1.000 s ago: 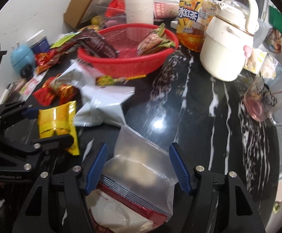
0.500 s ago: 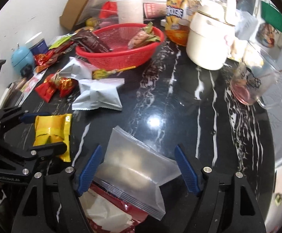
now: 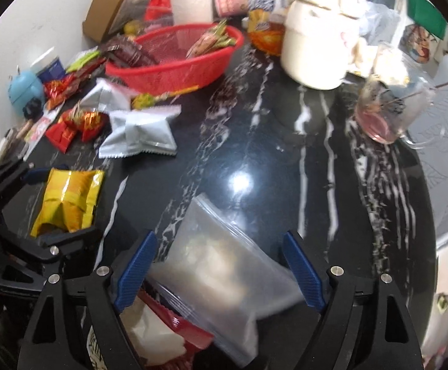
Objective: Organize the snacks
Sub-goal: 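Grasp clear zip bag with right tool while left tool grips yellow chip bag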
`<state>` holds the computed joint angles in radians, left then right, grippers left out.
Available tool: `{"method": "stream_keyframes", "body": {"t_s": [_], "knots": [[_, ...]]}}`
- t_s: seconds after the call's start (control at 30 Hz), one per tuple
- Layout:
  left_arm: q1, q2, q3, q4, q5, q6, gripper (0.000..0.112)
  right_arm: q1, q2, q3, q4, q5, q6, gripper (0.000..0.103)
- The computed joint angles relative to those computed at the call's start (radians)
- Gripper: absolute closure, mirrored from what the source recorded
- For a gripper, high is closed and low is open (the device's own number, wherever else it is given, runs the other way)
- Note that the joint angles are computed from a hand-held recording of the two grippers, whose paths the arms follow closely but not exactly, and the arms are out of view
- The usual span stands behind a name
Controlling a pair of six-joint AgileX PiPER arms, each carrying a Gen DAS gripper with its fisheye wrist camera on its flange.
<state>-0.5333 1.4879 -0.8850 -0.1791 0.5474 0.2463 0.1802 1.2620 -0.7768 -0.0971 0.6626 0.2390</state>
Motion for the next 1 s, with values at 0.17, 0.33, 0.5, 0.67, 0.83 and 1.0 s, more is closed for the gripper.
{"method": "stream_keyframes", "body": {"t_s": [0.17, 0.33, 0.5, 0.67, 0.83, 1.0], "knots": [[0.068, -0.007, -0.005, -0.21, 0.061, 0.177, 0.021, -0.029, -0.045, 0.004, -0.014, 0.018, -0.003, 0.017], [0.051, -0.033, 0.008, -0.198, 0.076, 0.13, 0.021, -0.035, -0.046, 0.003, 0.015, 0.056, -0.017, 0.017], [0.017, -0.074, 0.025, -0.118, 0.04, 0.059, 0.021, -0.011, -0.087, 0.029, -0.031, 0.073, 0.042, 0.017], [0.011, -0.049, 0.013, -0.101, 0.043, 0.045, 0.021, -0.052, -0.07, 0.041, 0.036, 0.058, 0.0, 0.017], [-0.012, -0.029, 0.013, -0.017, 0.037, -0.049, 0.021, -0.063, -0.029, 0.055, 0.027, 0.058, 0.026, 0.016], [-0.05, -0.055, 0.061, 0.067, -0.045, -0.108, 0.039, -0.02, -0.067, 0.11, -0.051, 0.002, 0.083, 0.03]]}}
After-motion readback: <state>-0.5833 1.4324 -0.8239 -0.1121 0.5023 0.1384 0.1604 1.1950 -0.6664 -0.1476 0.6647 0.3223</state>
